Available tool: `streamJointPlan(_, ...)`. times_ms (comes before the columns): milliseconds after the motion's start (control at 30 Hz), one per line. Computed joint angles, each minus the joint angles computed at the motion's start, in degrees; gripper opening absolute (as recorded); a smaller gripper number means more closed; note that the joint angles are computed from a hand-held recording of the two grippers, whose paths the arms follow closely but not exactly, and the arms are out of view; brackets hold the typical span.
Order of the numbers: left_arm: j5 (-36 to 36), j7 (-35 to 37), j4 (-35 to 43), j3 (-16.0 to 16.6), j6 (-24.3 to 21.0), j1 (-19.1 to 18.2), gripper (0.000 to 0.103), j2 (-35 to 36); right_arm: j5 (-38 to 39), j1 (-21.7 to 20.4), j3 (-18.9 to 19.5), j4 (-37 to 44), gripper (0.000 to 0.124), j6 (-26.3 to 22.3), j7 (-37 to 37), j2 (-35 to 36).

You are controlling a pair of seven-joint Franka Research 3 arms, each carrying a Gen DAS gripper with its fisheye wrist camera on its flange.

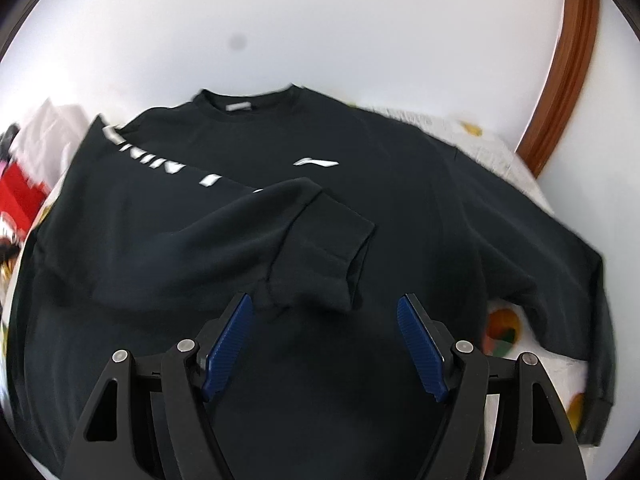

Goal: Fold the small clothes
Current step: 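Fold the held sleeve across the sweatshirt body with the left gripper, then grasp the other sleeve cuff with the right gripper and lift it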

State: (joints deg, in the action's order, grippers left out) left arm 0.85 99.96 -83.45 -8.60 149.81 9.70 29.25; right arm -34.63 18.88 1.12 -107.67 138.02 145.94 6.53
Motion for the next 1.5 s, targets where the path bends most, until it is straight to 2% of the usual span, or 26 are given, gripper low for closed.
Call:
streamJointPlan(100,-1.50,2.93,3.22,-1.35,-2.19,1.21,0.065,2.86,3.59,-1.30,-0.95,1.70,0.074,1.76,-0.83,2.56)
streamJointPlan(133,-0.66,2.81,4.43,-0.74,-2.53,0.54,0.065,3.92,4.31,-1.38,-1.28,3.01,0.074,1.01,-1.15,3.77)
streamJointPlan(167,0.48,2.40,5.23,0.01,-2.14,-0.26,0.065,4.79,4.64,-1.31,-1.59,3.77,0.074,0.83,-1.57,4.48)
streamJointPlan(233,2.37,2.17,6.82,0.78,-1.19,-1.28,0.065,6.46,6.13,-1.66,-2.09,4.41,0.074,3.43,-3.34,5.78)
streamJointPlan(300,3.32,1.60,7.88,0.95,-0.12,-1.78,0.065,7.54,7.73,-1.56,-2.75,6.13,0.074,3.33,-4.15,7.60)
streamJointPlan(333,3.48,1.55,8.08,0.77,0.99,-1.77,0.062,7.91,8.76,-1.57,-3.05,7.43,0.073,3.16,-4.66,9.00)
streamJointPlan(367,3.73,1.54,8.15,0.64,1.88,-1.81,0.059,8.13,10.06,-1.73,-3.23,7.93,0.066,4.00,-5.54,9.77)
streamJointPlan(433,4.15,2.56,9.40,0.03,1.14,-1.84,0.042,8.91,10.65,-1.45,-4.36,8.02,0.057,7.71,-5.30,10.77)
streamJointPlan(467,3.90,3.11,9.93,-0.43,0.71,-1.67,0.035,9.28,10.38,-1.04,-4.93,8.33,0.040,8.32,-5.20,11.09)
streamJointPlan(500,3.06,4.05,10.01,-1.35,0.69,-1.09,0.023,9.48,11.34,-1.27,-4.82,8.49,0.028,9.56,-6.73,11.36)
streamJointPlan(533,1.93,5.19,10.11,-2.40,0.26,-0.39,0.016,9.59,13.12,-1.82,-4.41,8.27,0.018,11.29,-8.91,11.40)
streamJointPlan(600,2.86,4.19,8.50,-1.00,1.86,-1.47,0.013,8.66,11.73,-0.55,-5.91,7.73,0.017,12.59,-8.41,10.61)
streamJointPlan(633,3.10,3.86,7.98,-0.70,2.32,-1.65,0.013,8.39,8.33,0.67,-7.46,6.55,0.016,13.88,-6.31,9.20)
streamJointPlan(733,2.09,4.06,7.60,-1.42,2.13,-0.86,0.012,8.24,0.20,1.64,-9.83,2.38,0.016,17.39,1.79,4.20)
streamJointPlan(833,1.50,4.04,7.35,-1.63,1.89,-0.67,0.011,8.02,-2.21,-0.30,-9.08,-0.69,0.016,17.01,6.50,0.42)
streamJointPlan(1000,2.01,3.13,7.19,-0.90,2.06,-1.27,0.011,7.92,2.60,-4.60,-5.20,-4.45,0.017,16.86,2.59,-1.60)
streamJointPlan(1133,1.45,3.44,7.07,-1.38,0.27,-0.70,0.013,7.23,6.96,-5.57,-3.22,-3.76,0.024,11.38,-1.28,-0.40)
streamJointPlan(1167,0.30,4.72,6.61,-2.41,-0.25,0.29,0.013,6.74,7.52,-5.60,-3.03,-3.79,0.026,10.23,-1.87,-0.46)
streamJointPlan(1233,-1.61,6.39,5.27,-3.43,-0.44,1.45,0.018,5.52,5.51,-5.33,-3.02,-4.71,0.029,8.25,-0.24,-1.34)
streamJointPlan(1267,-3.66,8.05,4.36,-4.78,-0.44,2.76,0.020,4.68,4.16,-5.26,-2.97,-4.80,0.036,7.28,1.02,-1.62)
streamJointPlan(1300,-5.23,9.19,3.79,-5.50,-0.34,3.42,0.028,4.18,3.70,-5.36,-2.83,-5.00,0.041,6.25,1.57,-1.93)
streamJointPlan(1333,-7.12,10.35,3.60,-6.39,-0.39,4.13,0.042,3.79,4.64,-5.51,-2.49,-4.44,0.046,3.96,0.79,-1.76)
streamJointPlan(1367,-7.96,10.60,3.72,-6.34,-0.19,3.96,0.048,3.67,5.80,-5.63,-2.15,-3.56,0.046,2.15,-0.63,-1.22)
streamJointPlan(1433,-7.68,9.96,4.79,-5.18,1.02,2.47,0.050,4.12,6.85,-5.56,-1.72,-2.83,0.046,-0.40,-3.41,-1.22)
streamJointPlan(1500,-6.27,8.47,7.40,-3.70,0.82,0.72,0.050,5.77,5.16,-5.25,-1.44,-4.49,0.046,-0.25,-2.45,-3.55)
